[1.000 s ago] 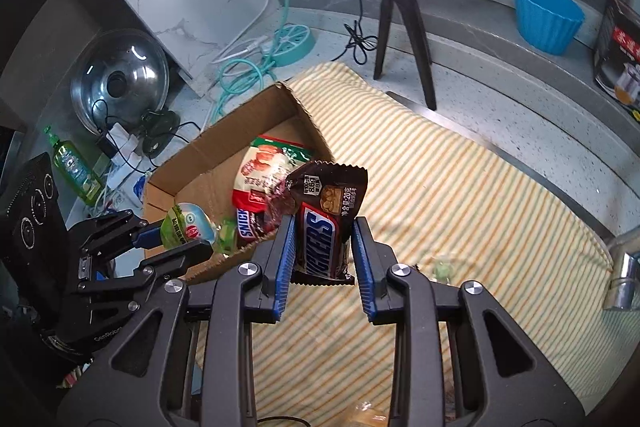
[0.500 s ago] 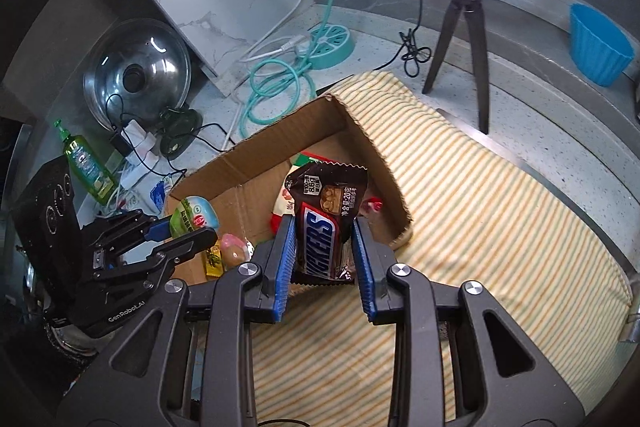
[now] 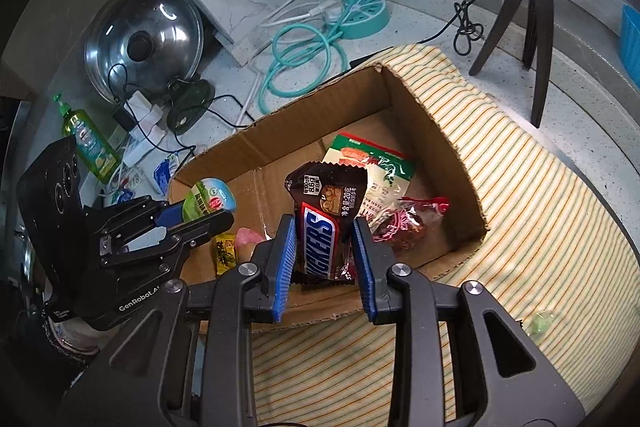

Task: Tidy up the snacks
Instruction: 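Carry the jelly cup and Snickers bar over the box and open both grippers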

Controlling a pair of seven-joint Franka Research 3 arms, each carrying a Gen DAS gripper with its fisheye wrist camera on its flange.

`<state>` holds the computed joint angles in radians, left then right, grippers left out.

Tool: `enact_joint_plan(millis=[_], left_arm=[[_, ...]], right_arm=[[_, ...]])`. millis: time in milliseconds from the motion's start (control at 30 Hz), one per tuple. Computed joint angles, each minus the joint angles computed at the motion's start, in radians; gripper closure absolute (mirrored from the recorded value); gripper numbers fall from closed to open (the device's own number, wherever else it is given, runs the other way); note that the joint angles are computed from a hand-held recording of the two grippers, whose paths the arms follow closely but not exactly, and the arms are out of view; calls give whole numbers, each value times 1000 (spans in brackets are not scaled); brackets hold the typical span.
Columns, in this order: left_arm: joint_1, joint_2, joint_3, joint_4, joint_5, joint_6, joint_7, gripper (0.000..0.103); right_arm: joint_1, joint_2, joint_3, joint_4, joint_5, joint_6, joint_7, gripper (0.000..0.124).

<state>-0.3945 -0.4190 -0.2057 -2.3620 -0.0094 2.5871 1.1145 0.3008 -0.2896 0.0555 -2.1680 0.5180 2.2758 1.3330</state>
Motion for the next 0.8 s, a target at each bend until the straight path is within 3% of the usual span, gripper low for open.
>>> enact_joint_plan(millis=[167, 233, 300, 367, 467, 800], left_arm=[[2, 3, -6, 6, 8, -8, -9, 79], [6, 7, -9, 12, 14, -17, -17, 76], [11, 5, -16, 13, 25, -18, -30, 64], [23, 0, -29, 14, 48, -20, -59, 41], [25, -5, -33, 15, 69, -20, -77, 40], [5, -3, -35, 35, 89, -9, -83, 41]], right_arm=[[-1, 0, -3, 0, 2, 2, -2, 90], [-4, -3, -1, -1, -4, 10, 3, 78], [-5, -12, -1, -8, -2, 23, 7, 61], [-6, -20, -2, -13, -2, 32, 9, 51], [-10, -31, -2, -20, -12, 40, 22, 44], [-28, -85, -12, -53, -39, 40, 48, 44]])
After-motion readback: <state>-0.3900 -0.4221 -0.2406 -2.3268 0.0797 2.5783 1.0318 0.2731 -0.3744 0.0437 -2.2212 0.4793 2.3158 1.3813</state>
